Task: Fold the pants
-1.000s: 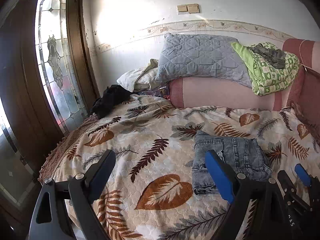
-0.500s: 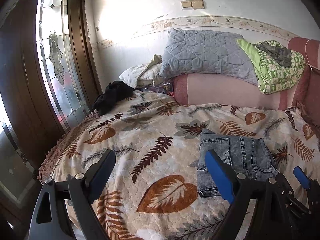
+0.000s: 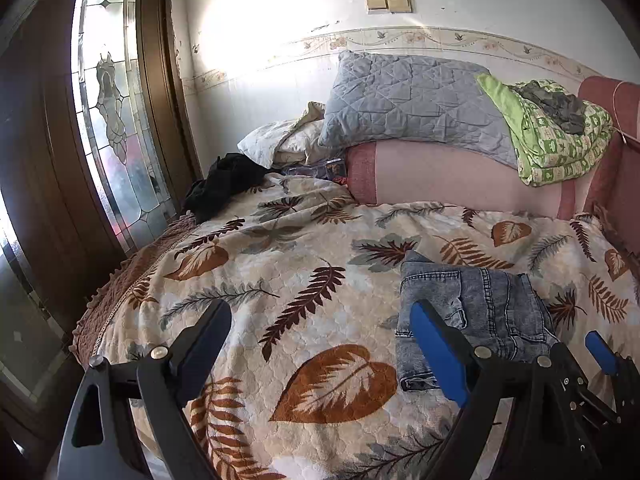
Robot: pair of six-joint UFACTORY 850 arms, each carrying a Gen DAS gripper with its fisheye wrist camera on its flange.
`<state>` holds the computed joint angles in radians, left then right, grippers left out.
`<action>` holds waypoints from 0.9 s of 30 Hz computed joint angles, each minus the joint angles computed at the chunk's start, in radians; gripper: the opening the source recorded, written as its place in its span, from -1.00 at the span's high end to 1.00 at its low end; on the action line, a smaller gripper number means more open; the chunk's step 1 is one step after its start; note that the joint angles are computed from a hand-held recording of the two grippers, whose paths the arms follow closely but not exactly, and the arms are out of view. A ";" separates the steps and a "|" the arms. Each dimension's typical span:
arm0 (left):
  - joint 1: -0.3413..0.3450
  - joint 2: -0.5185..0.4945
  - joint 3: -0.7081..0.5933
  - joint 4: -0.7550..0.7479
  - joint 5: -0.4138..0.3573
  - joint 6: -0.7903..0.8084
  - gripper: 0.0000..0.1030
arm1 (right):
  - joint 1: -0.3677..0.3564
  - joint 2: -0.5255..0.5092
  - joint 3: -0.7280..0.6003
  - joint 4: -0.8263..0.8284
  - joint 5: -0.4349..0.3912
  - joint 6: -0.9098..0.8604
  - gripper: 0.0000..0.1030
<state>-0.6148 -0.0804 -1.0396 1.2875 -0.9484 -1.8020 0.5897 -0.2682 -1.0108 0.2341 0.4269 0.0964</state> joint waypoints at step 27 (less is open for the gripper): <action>0.003 0.007 0.014 0.006 0.042 -0.012 -0.77 | 0.002 -0.007 -0.007 -0.014 -0.011 -0.003 -0.35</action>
